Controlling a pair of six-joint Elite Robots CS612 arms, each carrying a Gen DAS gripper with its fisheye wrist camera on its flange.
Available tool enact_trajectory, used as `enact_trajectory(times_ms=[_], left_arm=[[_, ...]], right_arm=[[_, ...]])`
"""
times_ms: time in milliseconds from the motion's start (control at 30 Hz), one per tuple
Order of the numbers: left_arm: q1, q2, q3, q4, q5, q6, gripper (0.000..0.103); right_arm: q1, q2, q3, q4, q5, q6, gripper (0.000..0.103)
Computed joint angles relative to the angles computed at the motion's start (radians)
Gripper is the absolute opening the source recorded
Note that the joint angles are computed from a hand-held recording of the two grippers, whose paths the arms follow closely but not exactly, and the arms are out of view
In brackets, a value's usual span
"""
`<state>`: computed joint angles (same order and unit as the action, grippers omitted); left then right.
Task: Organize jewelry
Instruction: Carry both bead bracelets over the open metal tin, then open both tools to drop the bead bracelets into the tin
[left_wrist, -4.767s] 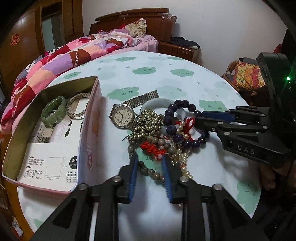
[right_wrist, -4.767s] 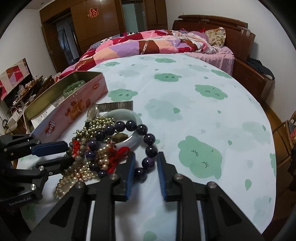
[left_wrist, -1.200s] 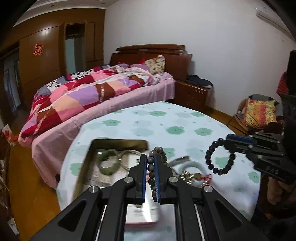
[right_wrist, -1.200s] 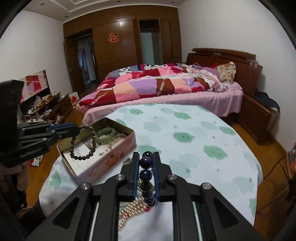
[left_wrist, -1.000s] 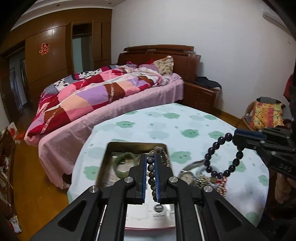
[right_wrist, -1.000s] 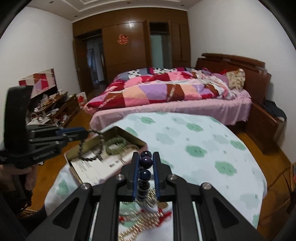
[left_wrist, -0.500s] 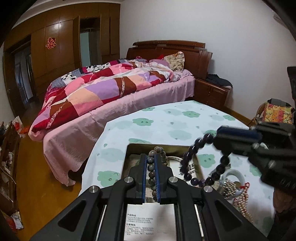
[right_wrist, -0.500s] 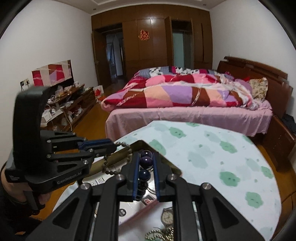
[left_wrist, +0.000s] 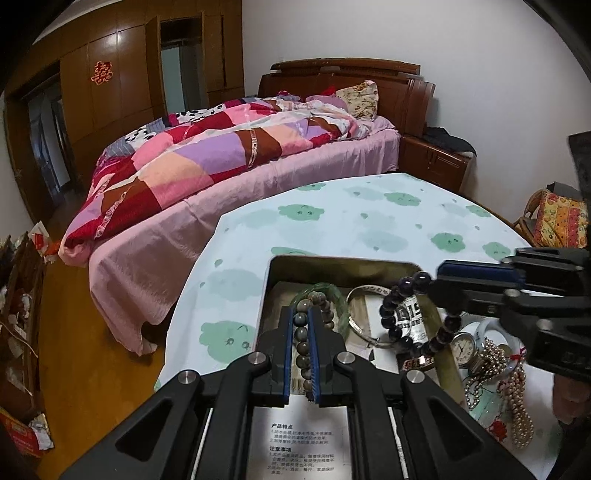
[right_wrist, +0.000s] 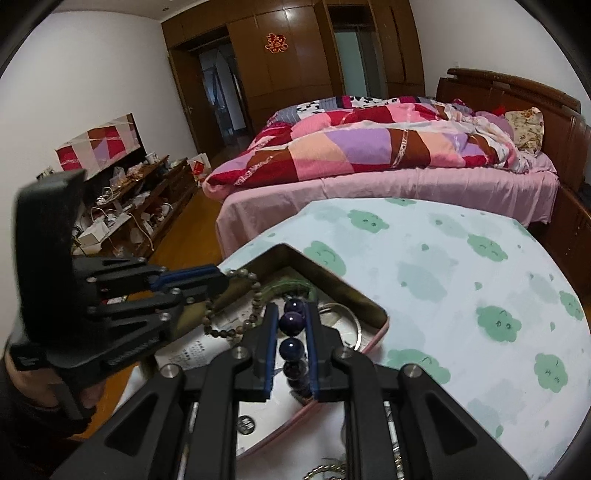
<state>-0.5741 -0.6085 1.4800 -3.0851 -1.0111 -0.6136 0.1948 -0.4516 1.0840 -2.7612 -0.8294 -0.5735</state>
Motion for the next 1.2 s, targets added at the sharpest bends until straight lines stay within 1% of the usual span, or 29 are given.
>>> enact_trajectory(times_ms=[100,200,333,467,633,700,800,833,867,900,1033,1067,1100,1133,1167,1200], left_arm=[[0.001,-0.002,0.006,0.004,0.001,-0.008,0.007],[0.002,-0.002,0.008,0.012,-0.001,-0.014,0.007],[0.006,0.003,0.001,0.025,-0.014,-0.026,0.007],[0.009,0.009,-0.004,0.039,-0.029,-0.026,0.007],[0.008,0.015,-0.016,0.065,-0.031,-0.016,0.007],[0.008,0.015,-0.015,0.065,-0.037,-0.010,0.008],[0.006,0.016,-0.016,0.069,-0.039,-0.005,0.008],[0.006,0.015,-0.015,0.073,-0.036,-0.007,0.008],[0.005,0.014,-0.015,0.073,-0.032,-0.006,0.008],[0.005,0.013,-0.014,0.070,-0.031,-0.003,0.008],[0.003,0.008,-0.011,0.083,-0.018,-0.013,0.009],[0.003,0.008,-0.010,0.084,-0.018,-0.016,0.010],[0.003,0.007,-0.009,0.090,-0.018,-0.022,0.013],[0.002,0.006,-0.009,0.096,-0.017,-0.027,0.017],[0.001,0.006,-0.009,0.101,-0.011,-0.033,0.030],[0.001,0.006,-0.007,0.094,-0.014,-0.033,0.037]], right_arm=[[-0.003,-0.016,0.027,-0.008,0.024,-0.007,0.016],[-0.001,-0.016,0.027,-0.002,0.032,-0.011,0.016],[0.006,-0.002,0.008,0.027,0.005,-0.018,0.016],[0.011,0.015,-0.015,0.051,-0.047,-0.012,0.016],[0.013,0.019,-0.022,0.069,-0.092,-0.023,0.017],[0.013,0.019,-0.018,0.064,-0.100,-0.019,0.021],[0.014,0.019,-0.016,0.064,-0.112,-0.018,0.021],[0.015,0.019,-0.016,0.066,-0.116,-0.021,0.023],[0.015,0.019,-0.015,0.070,-0.116,-0.023,0.027],[0.015,0.020,-0.016,0.071,-0.116,-0.022,0.029],[0.010,0.018,-0.010,0.060,-0.105,-0.012,0.034],[0.007,0.015,-0.005,0.052,-0.099,-0.005,0.037],[0.006,0.014,-0.002,0.043,-0.100,0.000,0.043],[0.004,0.010,0.008,0.020,-0.101,0.006,0.046],[0.002,0.008,0.012,0.011,-0.100,0.008,0.048],[0.000,0.006,0.017,0.004,-0.099,0.010,0.048]])
